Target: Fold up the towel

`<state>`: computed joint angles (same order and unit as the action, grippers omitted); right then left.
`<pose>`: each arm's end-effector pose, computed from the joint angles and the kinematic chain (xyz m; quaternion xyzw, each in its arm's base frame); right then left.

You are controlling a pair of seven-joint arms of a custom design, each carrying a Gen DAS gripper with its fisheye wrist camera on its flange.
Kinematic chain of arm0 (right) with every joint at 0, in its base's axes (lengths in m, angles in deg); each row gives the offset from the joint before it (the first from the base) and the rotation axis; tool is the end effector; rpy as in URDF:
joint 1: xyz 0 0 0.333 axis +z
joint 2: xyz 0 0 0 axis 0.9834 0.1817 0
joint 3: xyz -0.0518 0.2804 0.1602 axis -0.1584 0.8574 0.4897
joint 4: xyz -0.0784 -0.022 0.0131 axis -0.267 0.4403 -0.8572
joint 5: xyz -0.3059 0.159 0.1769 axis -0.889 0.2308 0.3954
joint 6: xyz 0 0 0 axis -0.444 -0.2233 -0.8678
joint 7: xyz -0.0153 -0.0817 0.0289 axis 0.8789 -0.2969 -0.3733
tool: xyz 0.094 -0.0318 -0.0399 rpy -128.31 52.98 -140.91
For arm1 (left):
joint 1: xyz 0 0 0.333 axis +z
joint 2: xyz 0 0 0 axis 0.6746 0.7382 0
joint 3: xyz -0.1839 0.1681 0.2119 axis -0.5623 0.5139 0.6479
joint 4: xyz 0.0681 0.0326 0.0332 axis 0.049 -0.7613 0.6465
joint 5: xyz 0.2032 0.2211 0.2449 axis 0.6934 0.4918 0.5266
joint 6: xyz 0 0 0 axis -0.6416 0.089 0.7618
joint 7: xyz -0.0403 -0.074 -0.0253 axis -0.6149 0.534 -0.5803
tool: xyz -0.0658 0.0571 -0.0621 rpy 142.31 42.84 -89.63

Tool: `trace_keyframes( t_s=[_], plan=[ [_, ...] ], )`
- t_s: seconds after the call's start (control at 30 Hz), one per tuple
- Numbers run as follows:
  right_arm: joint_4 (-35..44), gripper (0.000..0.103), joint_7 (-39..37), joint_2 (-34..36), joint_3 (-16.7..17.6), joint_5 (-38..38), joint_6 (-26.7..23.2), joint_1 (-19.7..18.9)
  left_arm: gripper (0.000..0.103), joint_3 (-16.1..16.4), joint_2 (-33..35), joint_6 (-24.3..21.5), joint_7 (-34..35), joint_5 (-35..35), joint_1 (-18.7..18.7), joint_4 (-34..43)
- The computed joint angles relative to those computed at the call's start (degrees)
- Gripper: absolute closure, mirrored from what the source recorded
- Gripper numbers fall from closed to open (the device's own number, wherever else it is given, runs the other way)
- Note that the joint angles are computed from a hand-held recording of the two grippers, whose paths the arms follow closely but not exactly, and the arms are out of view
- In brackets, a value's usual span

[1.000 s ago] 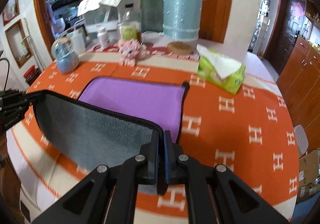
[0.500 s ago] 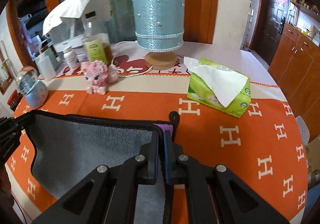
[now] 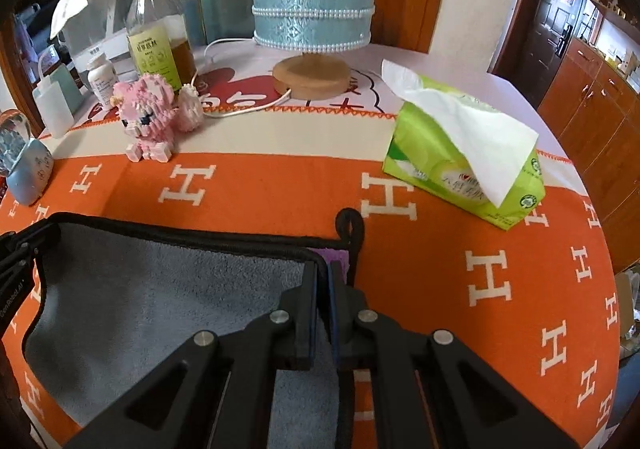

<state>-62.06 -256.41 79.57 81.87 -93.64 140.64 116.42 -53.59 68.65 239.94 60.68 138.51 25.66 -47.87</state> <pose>0.4529 0.3797 0.2855 -0.6083 0.7439 -0.2362 0.1446 0.5232 -0.1965 0.2752 -0.5559 0.7767 -0.2001 0.2183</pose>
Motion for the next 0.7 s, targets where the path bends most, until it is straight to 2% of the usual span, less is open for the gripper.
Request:
trace_keyframes(
  t_s=[0.03,0.07,0.1,0.13,0.17,0.23,0.33,0.4,0.47,0.53,0.7],
  plan=[
    [0.3,0.092,-0.5,0.2,0.1,0.6,-0.1,-0.1,0.066,-0.3,0.0,0.0,0.2,-0.7,0.2,0.0],
    [0.4,0.091,-0.5,0.2,0.1,0.8,-0.2,-0.1,0.055,-0.5,0.0,0.5,0.4,-1.8,0.5,-0.2],
    [0.4,0.086,-0.4,0.0,0.1,0.8,-0.3,0.1,0.035,-0.2,-0.1,0.9,0.2,-2.3,0.4,-0.3],
    [0.3,0.082,-0.1,-0.2,0.1,0.5,-0.2,0.2,0.019,0.2,-0.3,1.3,-0.4,-2.9,0.1,-0.5],
    [0.2,0.074,0.3,-0.5,0.0,0.1,-0.1,0.3,0.014,0.4,-0.6,1.3,-0.4,-3.7,0.0,-0.8],
    [-0.3,0.063,2.0,-1.5,0.0,-0.8,-0.2,0.6,0.008,1.0,-1.5,1.1,-1.3,-4.8,-0.6,-1.4],
    [-1.1,0.060,4.0,-3.0,0.5,-1.8,-0.1,0.6,0.001,-1.3,-3.1,1.4,3.9,-11.3,1.7,-3.6],
    [-1.4,0.060,4.2,-3.9,1.2,-1.5,-0.5,0.3,0.001,-0.9,-4.4,2.6,6.1,-13.5,1.6,-5.1],
    [-1.7,0.060,4.5,-4.8,1.8,-1.0,-0.8,0.1,0.001,1.0,-6.5,3.8,6.2,-13.2,-0.2,-6.9],
    [-2.1,0.060,5.0,-5.8,2.5,-0.5,-1.6,0.2,0.001,0.9,-8.5,4.8,7.7,-14.1,-0.2,-8.8],
    [-2.8,0.060,6.1,-8.1,4.4,-0.1,-4.0,0.7,0.001,-3.9,-14.7,6.0,16.0,-22.4,2.9,-15.2]
  ],
)
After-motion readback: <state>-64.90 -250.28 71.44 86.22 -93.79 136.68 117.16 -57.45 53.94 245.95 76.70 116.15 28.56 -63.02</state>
